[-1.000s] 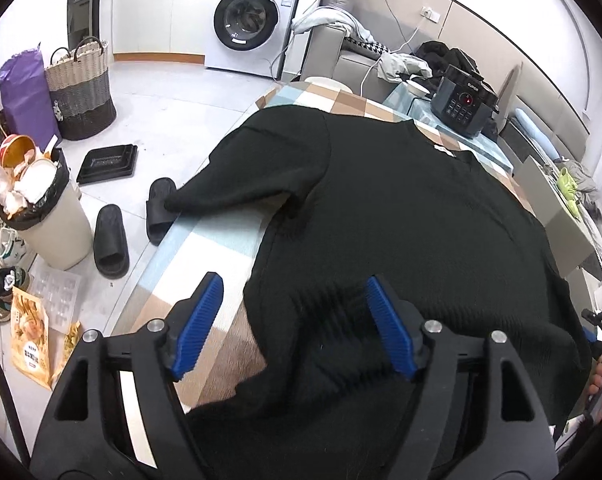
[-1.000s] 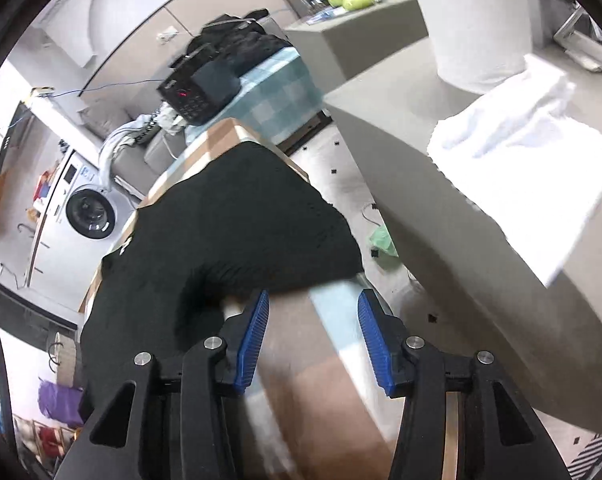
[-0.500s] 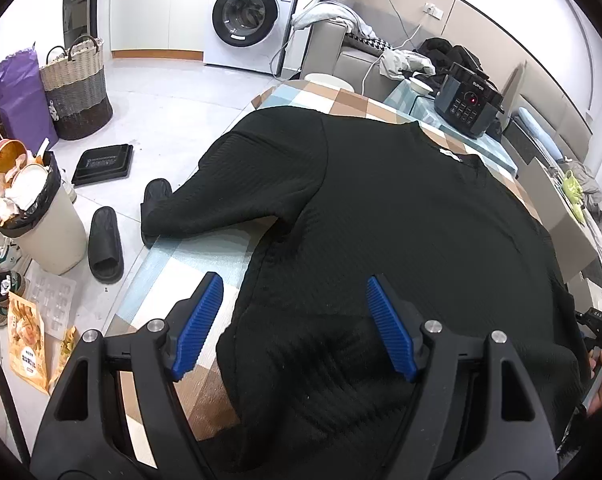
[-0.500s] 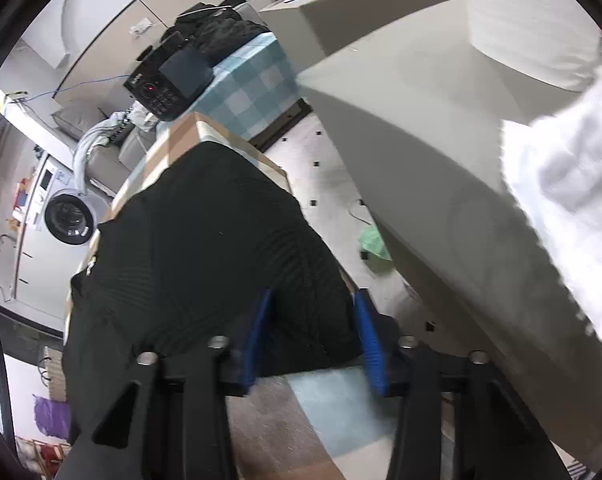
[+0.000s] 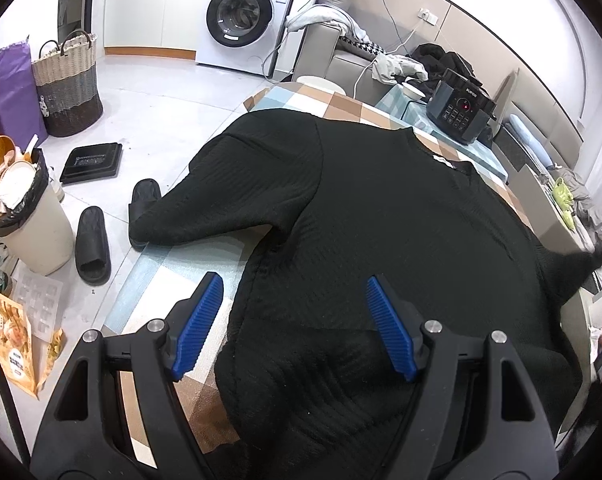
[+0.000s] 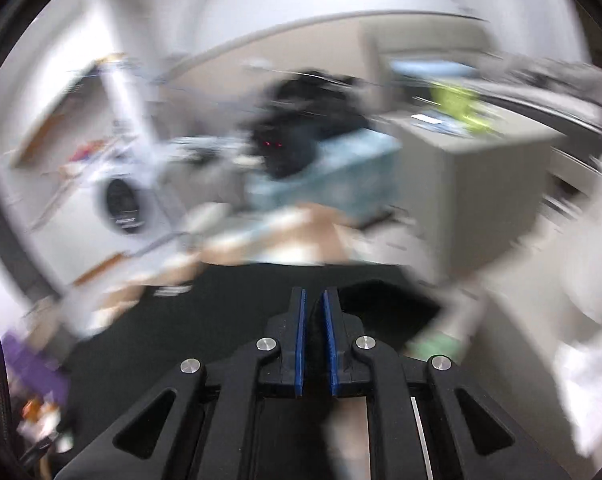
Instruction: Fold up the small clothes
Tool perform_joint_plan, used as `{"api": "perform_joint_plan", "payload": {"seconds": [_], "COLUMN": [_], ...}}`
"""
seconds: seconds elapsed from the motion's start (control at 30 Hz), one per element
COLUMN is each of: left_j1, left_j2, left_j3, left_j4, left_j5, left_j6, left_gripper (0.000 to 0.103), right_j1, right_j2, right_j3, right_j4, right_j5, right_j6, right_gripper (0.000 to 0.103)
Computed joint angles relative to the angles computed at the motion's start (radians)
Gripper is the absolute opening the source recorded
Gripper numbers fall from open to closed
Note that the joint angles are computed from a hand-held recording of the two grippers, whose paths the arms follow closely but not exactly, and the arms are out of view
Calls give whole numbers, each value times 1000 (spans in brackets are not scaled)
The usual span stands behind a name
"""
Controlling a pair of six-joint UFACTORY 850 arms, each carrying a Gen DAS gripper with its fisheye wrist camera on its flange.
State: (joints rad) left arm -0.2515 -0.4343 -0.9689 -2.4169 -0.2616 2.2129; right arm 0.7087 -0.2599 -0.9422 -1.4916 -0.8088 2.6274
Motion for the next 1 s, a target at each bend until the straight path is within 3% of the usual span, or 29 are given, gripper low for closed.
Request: {"api": "perform_joint_plan", "payload": {"seconds": [0.03,0.1,0.17,0.23,0.33,0.37,0.43,0.53,0.73,0.9,1.0], "left_j1": [1,2,2,4,8,9,10,10,-18,-70,-99], "left_j2": [-1,0,3,5,5,5,4,1,-9,-22,-28], "left_j3": [0,3,8,12,15,16,17,12,-22,-63,-81], "left_j4": [8,16,1,3,7,10,29,47,144,227,273], "left_j5": [-2,-6,-12,-18,-22,-23,-29,-29,-27,-20,-18], "left_j6": [-8,-14,5,6,-1,-6,-26,-43,-133,-186,-219], "left_gripper": [72,72,72,72,72,72,72,72,72,72,72], "right_j1": [-4,-21,-30,-30,-28,-26,-20,-21,-89,-115,-132], "right_j2": [-17,-78,-147,-199,-199,-190,-137,-52,26,-25,-74], "right_j3": [-25,-104,-178,-226,-206,-189,-116,-5,105,55,9], "right_j4": [-64,-145,-62,81,200,175,136,176,81,-46,-107], "right_j5": [50,228,344,399,412,394,333,244,303,358,412], "right_j6": [-3,-59,-209,-388,-444,-379,-228,-65,260,405,478], "right_gripper": [9,9,9,13,16,19,37,41,41,42,47]}}
